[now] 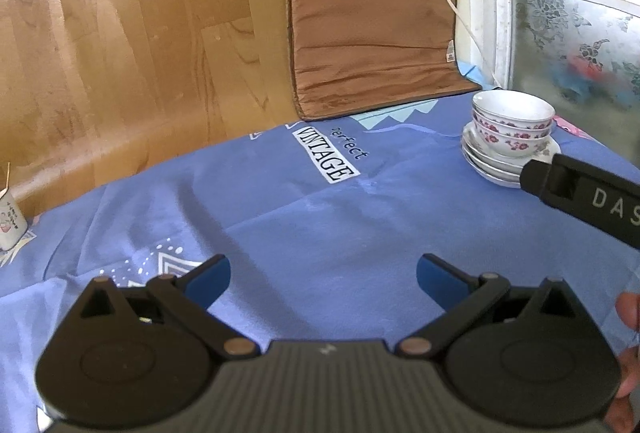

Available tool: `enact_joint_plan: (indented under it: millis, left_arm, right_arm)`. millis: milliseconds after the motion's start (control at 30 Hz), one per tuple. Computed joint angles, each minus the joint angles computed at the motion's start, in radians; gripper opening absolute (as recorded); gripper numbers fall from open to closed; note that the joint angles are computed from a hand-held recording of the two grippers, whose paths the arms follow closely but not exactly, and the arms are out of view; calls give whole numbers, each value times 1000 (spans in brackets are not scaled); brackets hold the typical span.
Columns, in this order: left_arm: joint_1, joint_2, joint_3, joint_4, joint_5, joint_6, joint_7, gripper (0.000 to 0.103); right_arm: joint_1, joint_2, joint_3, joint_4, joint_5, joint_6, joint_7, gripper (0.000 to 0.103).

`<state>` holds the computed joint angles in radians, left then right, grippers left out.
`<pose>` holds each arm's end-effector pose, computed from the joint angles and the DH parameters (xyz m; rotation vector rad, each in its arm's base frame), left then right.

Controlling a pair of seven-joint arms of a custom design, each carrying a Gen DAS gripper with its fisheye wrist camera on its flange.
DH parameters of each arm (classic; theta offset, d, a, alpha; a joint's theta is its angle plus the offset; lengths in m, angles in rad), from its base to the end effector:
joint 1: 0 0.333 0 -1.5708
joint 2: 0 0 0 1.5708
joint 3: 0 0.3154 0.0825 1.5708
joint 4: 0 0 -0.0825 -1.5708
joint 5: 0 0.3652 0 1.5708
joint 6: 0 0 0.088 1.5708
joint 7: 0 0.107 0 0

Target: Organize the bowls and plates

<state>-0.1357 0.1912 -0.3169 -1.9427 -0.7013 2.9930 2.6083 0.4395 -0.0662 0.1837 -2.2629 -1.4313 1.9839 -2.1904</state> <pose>0.5846 -0.2192 0.4871 -0.9155 2.2781 -1.0151 0.4424 0.2427 0.4268 -0.5161 2.0483 -1.2019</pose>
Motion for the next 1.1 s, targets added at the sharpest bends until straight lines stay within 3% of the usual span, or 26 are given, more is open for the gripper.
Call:
enact_joint_plan:
  millis: [1100]
  left_arm:
    - [-15, -14, 26, -21, 110, -5, -85, 103]
  right_arm:
    - [-13, -7, -7, -6, -10, 51, 1, 103]
